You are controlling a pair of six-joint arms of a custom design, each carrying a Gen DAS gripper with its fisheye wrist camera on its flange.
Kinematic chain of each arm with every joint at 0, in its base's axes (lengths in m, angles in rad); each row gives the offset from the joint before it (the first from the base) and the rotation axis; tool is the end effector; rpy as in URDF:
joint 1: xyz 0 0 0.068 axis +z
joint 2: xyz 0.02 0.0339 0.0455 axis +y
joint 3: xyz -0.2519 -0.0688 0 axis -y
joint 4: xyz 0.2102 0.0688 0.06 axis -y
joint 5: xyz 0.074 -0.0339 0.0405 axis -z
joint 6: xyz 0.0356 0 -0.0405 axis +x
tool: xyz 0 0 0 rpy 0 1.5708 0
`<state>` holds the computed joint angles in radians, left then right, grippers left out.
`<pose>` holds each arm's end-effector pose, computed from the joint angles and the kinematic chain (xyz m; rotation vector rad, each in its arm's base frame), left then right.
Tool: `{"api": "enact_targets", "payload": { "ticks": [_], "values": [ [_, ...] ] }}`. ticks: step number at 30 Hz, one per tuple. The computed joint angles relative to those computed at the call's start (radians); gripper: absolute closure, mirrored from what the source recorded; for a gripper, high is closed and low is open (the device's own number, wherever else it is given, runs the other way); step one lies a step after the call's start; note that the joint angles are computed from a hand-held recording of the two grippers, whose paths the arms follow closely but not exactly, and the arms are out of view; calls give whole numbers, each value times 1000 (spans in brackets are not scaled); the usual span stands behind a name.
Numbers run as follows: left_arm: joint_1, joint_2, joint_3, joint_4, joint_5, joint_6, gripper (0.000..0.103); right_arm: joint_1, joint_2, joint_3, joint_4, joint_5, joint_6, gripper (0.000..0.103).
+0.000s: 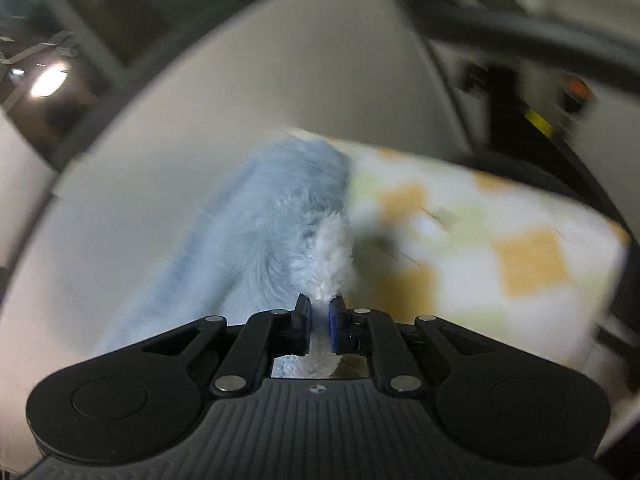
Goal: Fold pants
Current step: 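Grasp the hood edge with the right gripper and fold it over the body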
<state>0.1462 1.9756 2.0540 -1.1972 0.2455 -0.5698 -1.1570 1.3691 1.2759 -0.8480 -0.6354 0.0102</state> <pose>0.3688 0.0456 0.3237 -0.8792 2.5698 -0.4587 0.1178 -0.2157 0.3175 1.0509 2.0339 0.2267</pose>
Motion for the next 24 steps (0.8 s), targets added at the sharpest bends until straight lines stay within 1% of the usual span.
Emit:
{"api": "enact_targets", "payload": {
  "ticks": [4,6,8,9,11,13,15,17,18,19,22,23,24],
  "values": [
    [-59,39,34,-34,-59,4,30,-84,-22,-77,-20,-34,-79,87],
    [-90,66,66,-49,-104,20,29,-92,-36,-97,-23,-28,-101,78],
    [-115,86,96,-66,-138,26,28,-94,-34,-111,-17,-36,-98,76],
    [-126,92,108,-75,-151,27,27,-88,-21,-102,-20,-42,-86,70],
    [-145,125,163,-103,-167,23,26,-91,1,-93,-35,-59,-83,62],
    [-150,129,166,-102,-170,19,26,-91,3,-91,-70,-83,-102,62],
    [-143,113,134,-77,-159,8,26,-92,13,-100,-89,-115,-131,57],
    [-124,77,77,-45,-134,-3,27,-87,17,-111,-100,-143,-144,57],
    [-113,63,54,-28,-118,-13,27,-82,22,-115,-95,-148,-137,57],
    [-100,15,-7,-7,-101,-17,27,-73,29,-118,-85,-150,-119,57],
    [-60,-42,-101,58,-49,-48,30,-34,49,-118,-45,-153,-50,57],
    [-44,-61,-135,82,-30,-60,31,-19,59,-107,-47,-150,-40,57],
    [-28,-84,-174,110,-9,-70,31,-2,70,-89,-58,-147,-38,59]
  ]
}}
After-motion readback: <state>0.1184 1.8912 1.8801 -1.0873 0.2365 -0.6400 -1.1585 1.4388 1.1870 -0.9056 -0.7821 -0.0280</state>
